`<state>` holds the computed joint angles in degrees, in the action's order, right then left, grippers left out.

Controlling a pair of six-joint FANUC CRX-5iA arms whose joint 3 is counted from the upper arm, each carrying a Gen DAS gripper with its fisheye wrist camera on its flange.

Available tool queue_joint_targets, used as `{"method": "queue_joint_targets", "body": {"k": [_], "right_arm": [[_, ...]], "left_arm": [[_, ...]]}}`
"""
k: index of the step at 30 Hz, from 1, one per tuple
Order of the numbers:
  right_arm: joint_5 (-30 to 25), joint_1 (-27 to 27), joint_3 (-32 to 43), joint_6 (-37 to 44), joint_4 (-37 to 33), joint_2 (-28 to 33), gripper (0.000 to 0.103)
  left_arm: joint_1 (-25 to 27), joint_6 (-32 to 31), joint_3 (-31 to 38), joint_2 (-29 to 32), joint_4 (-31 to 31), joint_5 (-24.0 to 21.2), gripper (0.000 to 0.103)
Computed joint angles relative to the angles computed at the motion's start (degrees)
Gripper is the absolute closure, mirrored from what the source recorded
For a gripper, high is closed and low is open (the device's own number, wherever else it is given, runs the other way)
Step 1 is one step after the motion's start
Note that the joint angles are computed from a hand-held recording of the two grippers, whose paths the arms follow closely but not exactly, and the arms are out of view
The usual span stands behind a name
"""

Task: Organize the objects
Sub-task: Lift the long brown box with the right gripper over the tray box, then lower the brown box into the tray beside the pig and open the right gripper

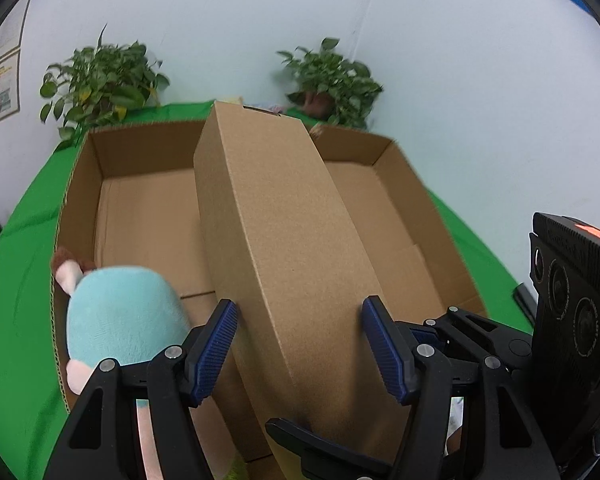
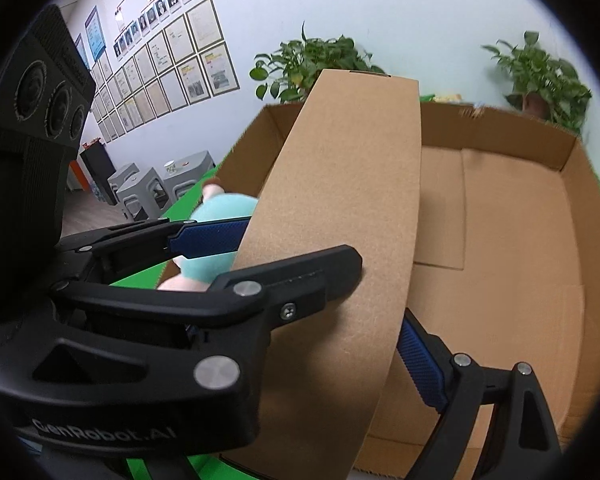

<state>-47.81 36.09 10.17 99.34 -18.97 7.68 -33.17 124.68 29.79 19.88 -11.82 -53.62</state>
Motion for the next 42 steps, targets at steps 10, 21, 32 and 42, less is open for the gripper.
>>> {"method": "queue_joint_targets", "body": {"k": [10, 21, 32, 42], "right_arm": [[-3.14, -1.68, 2.06, 1.78, -4.27, 3.34, 0.014], [-5.01, -1.53, 2.22, 0.54, -4.77, 4.04, 0.014], [-5.28, 0.69, 0.35, -2.72, 1.07, 2.39, 0.015], [-0.56, 4.85, -4.57, -8.60, 12.19, 0.65, 0.017]], "left_arm": [[3.07, -3.56, -2.19, 2.68, 4.92, -1.56, 0.045], [2.35, -0.04, -4.84, -0.10, 2.28, -2.24, 0.049], [0.41, 5.56, -9.89, -7.21, -3.62, -1.73, 0.050], [-2.09, 10.66, -13.54, -11.16, -7.00, -2.18, 0.050]]}}
